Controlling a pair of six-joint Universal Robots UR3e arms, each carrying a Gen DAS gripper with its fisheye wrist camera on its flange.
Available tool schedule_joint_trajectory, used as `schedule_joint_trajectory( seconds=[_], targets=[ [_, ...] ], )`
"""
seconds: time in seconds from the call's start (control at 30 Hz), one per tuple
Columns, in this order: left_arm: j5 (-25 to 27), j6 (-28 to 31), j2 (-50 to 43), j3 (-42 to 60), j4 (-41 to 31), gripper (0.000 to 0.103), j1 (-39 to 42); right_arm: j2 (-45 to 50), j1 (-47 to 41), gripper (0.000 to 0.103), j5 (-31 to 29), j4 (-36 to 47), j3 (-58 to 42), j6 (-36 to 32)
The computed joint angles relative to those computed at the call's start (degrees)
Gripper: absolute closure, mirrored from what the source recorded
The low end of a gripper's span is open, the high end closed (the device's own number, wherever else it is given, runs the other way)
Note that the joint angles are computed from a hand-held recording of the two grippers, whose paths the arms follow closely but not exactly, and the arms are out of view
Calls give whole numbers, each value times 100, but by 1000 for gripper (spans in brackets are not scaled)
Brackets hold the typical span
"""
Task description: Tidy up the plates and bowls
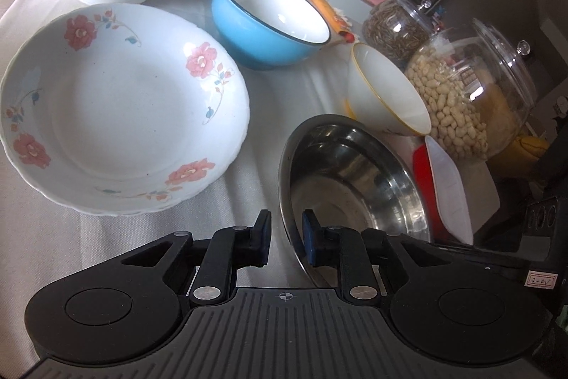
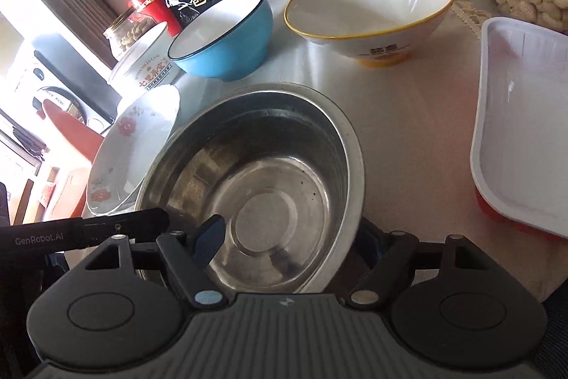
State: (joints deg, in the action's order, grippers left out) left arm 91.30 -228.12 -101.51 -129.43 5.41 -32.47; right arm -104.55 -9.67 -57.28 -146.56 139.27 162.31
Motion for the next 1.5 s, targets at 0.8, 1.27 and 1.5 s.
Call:
schedule_joint_trajectory(
  seconds=[0.8,1.27,1.5],
  targets=[
    [281,47,-815,575,267,83,-90,601,846,48,-1122,-988,-417,360],
    [1034,195,1621,-1456,492,84,920,2553,2991,61,-1870,-1624,-2879,1225],
    [1122,493,2190,-2140,367,84,1585,4109,4048,60,-2727,-1461,-4511,1475]
  ],
)
